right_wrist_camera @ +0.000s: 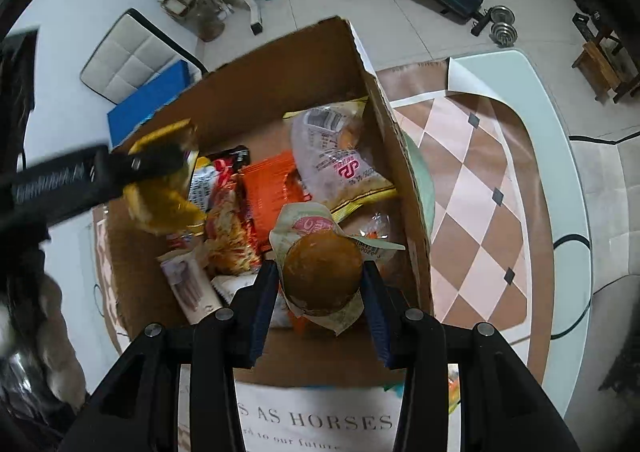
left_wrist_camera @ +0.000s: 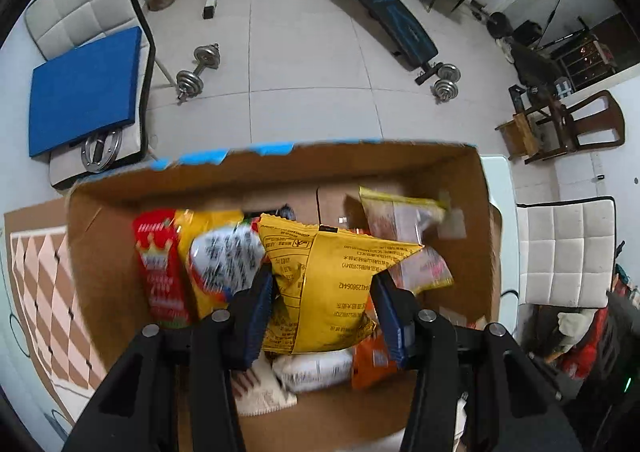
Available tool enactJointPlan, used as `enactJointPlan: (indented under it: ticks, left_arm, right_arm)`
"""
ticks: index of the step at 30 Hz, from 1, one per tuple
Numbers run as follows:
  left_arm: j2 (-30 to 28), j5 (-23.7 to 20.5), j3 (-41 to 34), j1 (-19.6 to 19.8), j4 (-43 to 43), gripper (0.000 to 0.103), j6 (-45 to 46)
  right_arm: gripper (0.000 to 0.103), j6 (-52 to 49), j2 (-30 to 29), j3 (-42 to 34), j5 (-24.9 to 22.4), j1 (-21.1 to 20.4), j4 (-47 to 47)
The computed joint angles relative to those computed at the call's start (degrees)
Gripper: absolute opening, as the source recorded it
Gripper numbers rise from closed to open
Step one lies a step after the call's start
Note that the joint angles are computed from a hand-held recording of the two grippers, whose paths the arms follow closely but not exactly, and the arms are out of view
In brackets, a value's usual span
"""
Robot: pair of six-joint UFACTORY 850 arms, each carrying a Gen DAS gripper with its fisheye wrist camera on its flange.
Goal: Organize snacks
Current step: 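Release both snacks into the box and open both tools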
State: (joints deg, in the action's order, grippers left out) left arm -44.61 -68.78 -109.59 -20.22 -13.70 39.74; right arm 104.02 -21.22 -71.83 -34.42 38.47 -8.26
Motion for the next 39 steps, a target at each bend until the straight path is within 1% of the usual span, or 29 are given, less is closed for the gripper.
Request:
enactJointPlan:
  ticks: [2,4,5,6,7,8,9,10,11,12,14,16,18,20,23,26,30,34,39]
  left_arm:
    - [-1.95,-1.00,-1.96,-1.08,1.48,0.046,-0.43]
    - [-3.29,-0.25,-3.06,-2.11,3.61,0.047,-1.99]
    - [-4.11,-0.67,-3.91,-2.26,3.87,0.047,-2.95]
    - [-5.20,-1.95,-5.24,-2.24,3.69,0.047,-4.03]
    - [-6.36,-3.54,-6.73,-2.08,3.23,0.047,-5.18]
    - [-7.16,-4.49,-7.70,-2.01,2.91,0.049,-5.88]
    - [-7.79,-5.31,-8.56,-1.90,2.59,0.056,-6.41]
    - [-7.71,-4.96,-8.56,-1.79,2.35,0.063,-6.46]
    - [-7.28,-4.34,-8.12,-1.78,2.34,0.067,-6.23]
    - [-6.73,-3.65,-7.46,-1.75,2.52,0.073,-5.93]
    - [-5.99,-3.44,-6.83,-1.36,1.72,0.074,-5.69]
    - [-5.39,-3.61,-6.33,-0.97,1.44,0.075,-5.41]
    - [-4.27,-3.21,-5.10,-0.41,0.98,0.076,-4.84]
    - [-2.82,-2.39,-3.41,0.19,0.64,0.077,-3.91]
    - [-0.26,-0.72,-0.34,1.35,0.29,0.077,-2.35]
    - [2.66,1.45,3.14,2.95,-0.47,0.077,-0.73]
    - [7.76,5.57,9.65,5.28,-1.25,0.077,2.19]
    - [12.52,8.97,15.73,7.72,-2.29,0.077,4.91]
    - [17.19,12.10,21.36,10.19,-3.32,0.077,7.65]
  right_arm:
    - [0.045,-2.92,-0.59,0.23,0.14,-0.85,2.70]
    - [0.047,-6.66,-1.42,-0.10,-0.87,-1.66,6.29]
    - [0.050,-7.36,-1.71,-0.16,-1.21,-1.82,7.44]
    - [0.055,-7.75,-1.86,0.02,-1.05,-1.99,7.98]
    - [0.068,-7.63,-1.93,0.13,-1.22,-2.09,7.95]
    - [0.069,-7.21,-1.76,0.45,-0.50,-2.07,7.51]
    - [0.070,-7.14,-1.65,0.69,0.12,-2.12,7.54]
    - [0.070,-7.05,-1.70,0.60,-0.16,-2.14,7.52]
    - [0.072,-7.06,-1.74,0.46,-0.42,-2.15,7.37]
    - [0.073,-7.42,-1.92,0.09,-1.11,-2.18,7.47]
    - [0.083,-8.41,-2.27,-0.75,-2.45,-2.25,7.97]
    - [0.083,-9.27,-2.49,-1.57,-3.39,-2.18,8.24]
    - [0.084,-9.99,-2.72,-2.15,-4.30,-2.26,8.82]
    - [0.087,-10.55,-2.83,-2.70,-4.77,-2.22,9.24]
    - [0.089,-10.55,-3.39,-4.41,-7.30,-1.73,8.27]
    - [0.091,-10.09,-4.23,-6.78,-10.69,-0.86,6.55]
    - [0.093,-8.93,-5.63,-10.37,-15.65,0.76,3.60]
    - [0.093,-7.82,-6.51,-12.56,-17.87,2.26,2.15]
    - [0.094,-6.86,-7.84,-15.43,-20.92,4.36,0.61]
